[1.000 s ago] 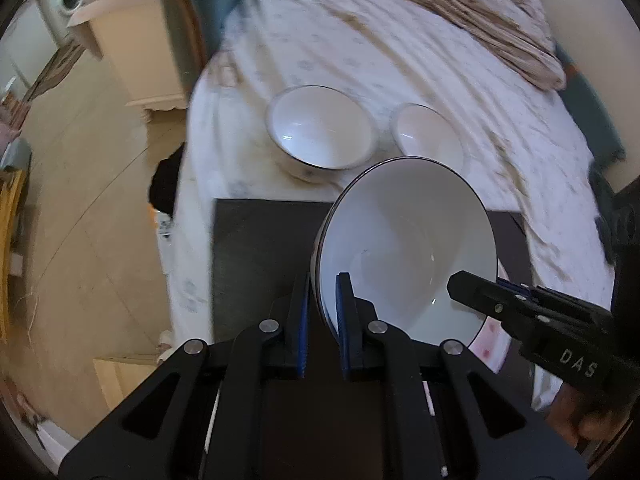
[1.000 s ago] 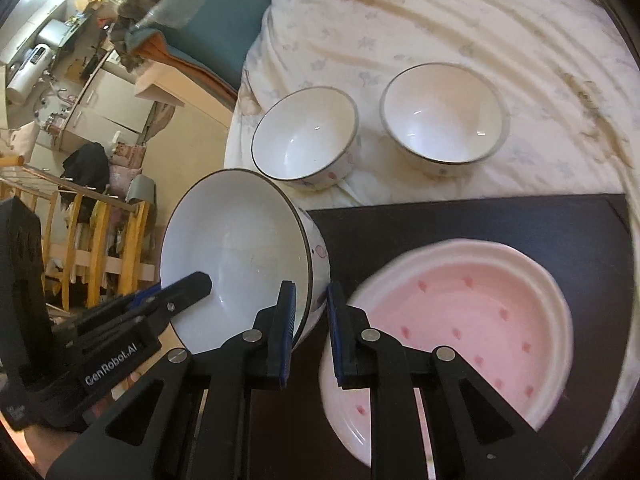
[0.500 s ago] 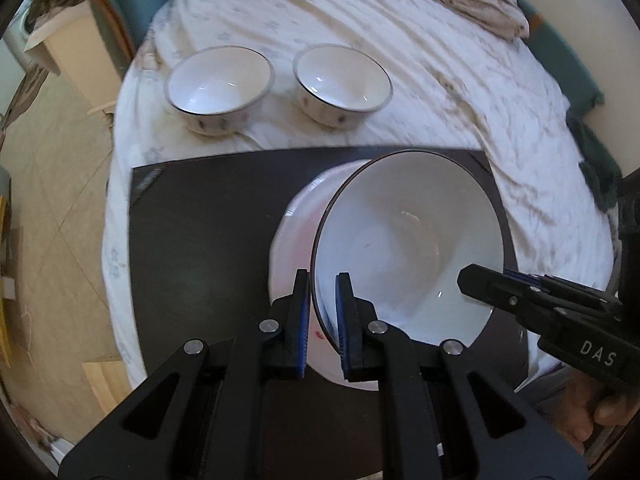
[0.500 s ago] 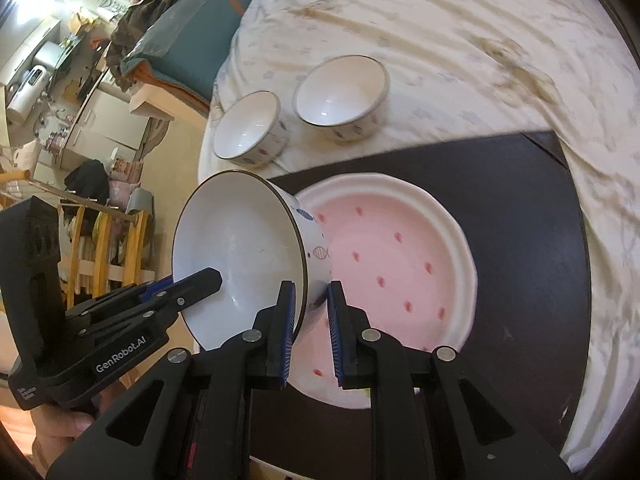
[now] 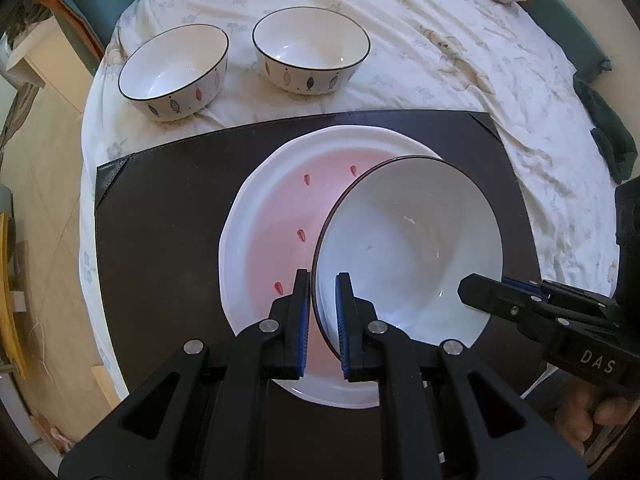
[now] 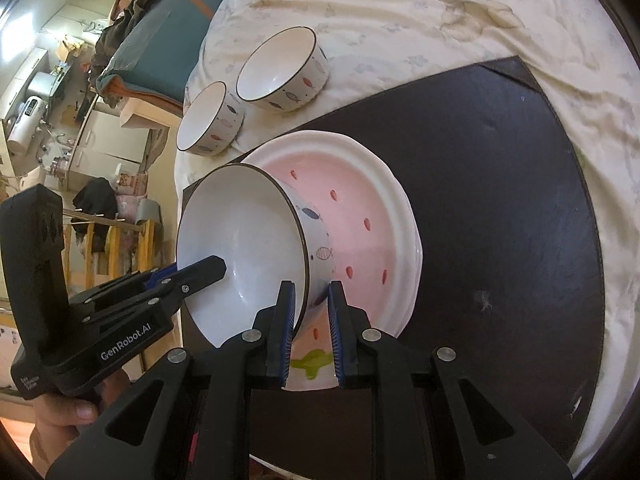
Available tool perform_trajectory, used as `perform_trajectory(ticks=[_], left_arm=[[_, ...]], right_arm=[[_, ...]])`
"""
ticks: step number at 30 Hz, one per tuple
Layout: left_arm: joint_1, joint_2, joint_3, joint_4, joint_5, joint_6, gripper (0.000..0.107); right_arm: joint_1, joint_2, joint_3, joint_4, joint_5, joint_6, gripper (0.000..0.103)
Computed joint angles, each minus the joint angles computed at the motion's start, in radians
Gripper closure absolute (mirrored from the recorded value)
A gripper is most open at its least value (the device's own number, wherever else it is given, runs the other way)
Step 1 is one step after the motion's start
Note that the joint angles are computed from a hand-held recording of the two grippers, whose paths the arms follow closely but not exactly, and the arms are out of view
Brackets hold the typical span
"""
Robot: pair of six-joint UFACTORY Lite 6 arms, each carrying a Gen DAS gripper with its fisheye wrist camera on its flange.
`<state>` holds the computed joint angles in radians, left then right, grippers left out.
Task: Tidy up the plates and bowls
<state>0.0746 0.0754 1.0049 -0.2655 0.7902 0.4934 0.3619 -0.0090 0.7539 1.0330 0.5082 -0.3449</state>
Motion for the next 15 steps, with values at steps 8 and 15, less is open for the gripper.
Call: perform_trajectory(ticks=[8, 15], left_arm=[[-0.003, 0.036, 0.002, 0.033, -0.015, -0.030, 0.097], [0.005, 0.049, 0.008, 0.020, -0.017, -0.020, 0.096]], right_arm=[[-0.017, 0.067, 0.006, 0.131, -0.006, -0.130, 0.085], [-0.045, 0.086, 0.009, 0.205, 0.008, -0.206, 0.084]])
